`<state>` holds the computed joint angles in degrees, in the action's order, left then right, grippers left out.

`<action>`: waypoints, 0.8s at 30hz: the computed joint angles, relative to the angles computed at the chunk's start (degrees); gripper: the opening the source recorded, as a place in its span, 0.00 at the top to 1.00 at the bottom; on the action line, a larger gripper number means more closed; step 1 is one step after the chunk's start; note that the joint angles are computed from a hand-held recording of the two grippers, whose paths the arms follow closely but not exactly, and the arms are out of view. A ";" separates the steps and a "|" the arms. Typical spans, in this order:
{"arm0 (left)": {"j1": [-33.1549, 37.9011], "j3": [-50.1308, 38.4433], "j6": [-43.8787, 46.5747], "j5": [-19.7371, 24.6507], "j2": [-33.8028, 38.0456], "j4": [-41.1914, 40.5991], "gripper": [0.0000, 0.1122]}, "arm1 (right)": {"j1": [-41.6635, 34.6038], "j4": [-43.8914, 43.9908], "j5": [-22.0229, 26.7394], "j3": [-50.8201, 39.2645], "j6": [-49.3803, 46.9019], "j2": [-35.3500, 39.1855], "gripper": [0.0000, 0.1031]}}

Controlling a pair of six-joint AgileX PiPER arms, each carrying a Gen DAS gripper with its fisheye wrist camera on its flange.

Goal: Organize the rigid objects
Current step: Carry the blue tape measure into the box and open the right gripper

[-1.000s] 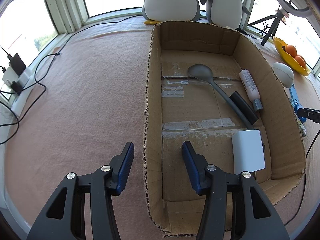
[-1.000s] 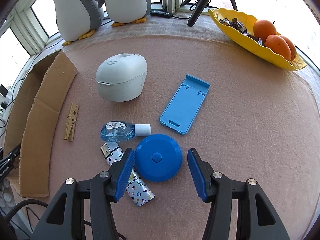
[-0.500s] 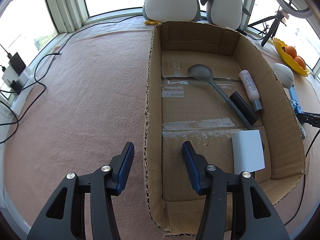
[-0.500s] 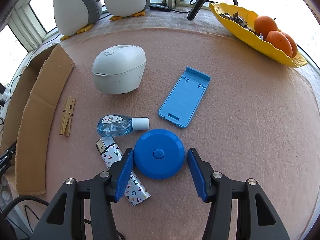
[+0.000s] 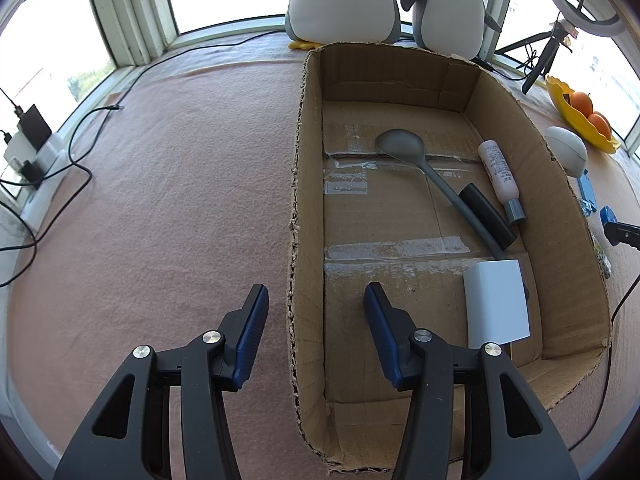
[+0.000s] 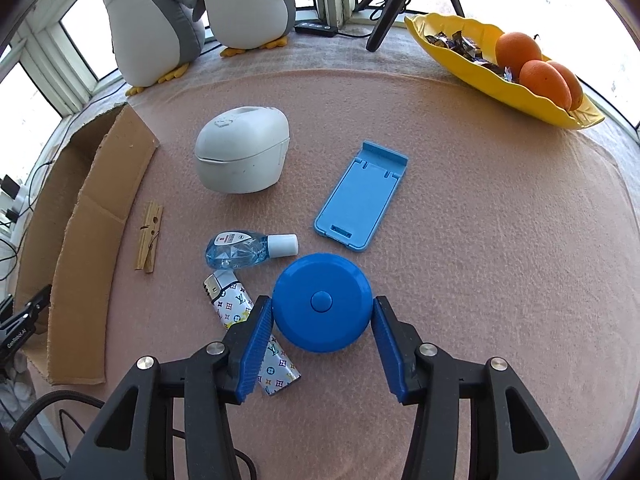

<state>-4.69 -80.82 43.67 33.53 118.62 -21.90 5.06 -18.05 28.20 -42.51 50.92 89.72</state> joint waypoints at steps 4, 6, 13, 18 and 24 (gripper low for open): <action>0.04 -0.06 0.06 0.03 0.03 -0.02 0.55 | 1.66 -1.27 1.38 -0.67 1.90 -2.36 0.55; 0.06 0.02 0.06 0.03 -0.02 -0.08 0.55 | 2.81 -1.52 2.29 -2.01 2.17 -2.93 0.55; 0.09 0.05 0.12 0.09 -0.08 -0.26 0.55 | 7.42 -1.16 5.02 -8.87 0.94 -2.56 0.55; 0.11 0.11 0.19 0.06 -0.09 -0.32 0.55 | 10.67 -0.28 6.43 -15.19 -1.19 0.35 0.55; 0.07 0.23 0.23 0.00 -0.08 -0.65 0.55 | 12.97 0.84 6.73 -22.41 -3.39 5.92 0.55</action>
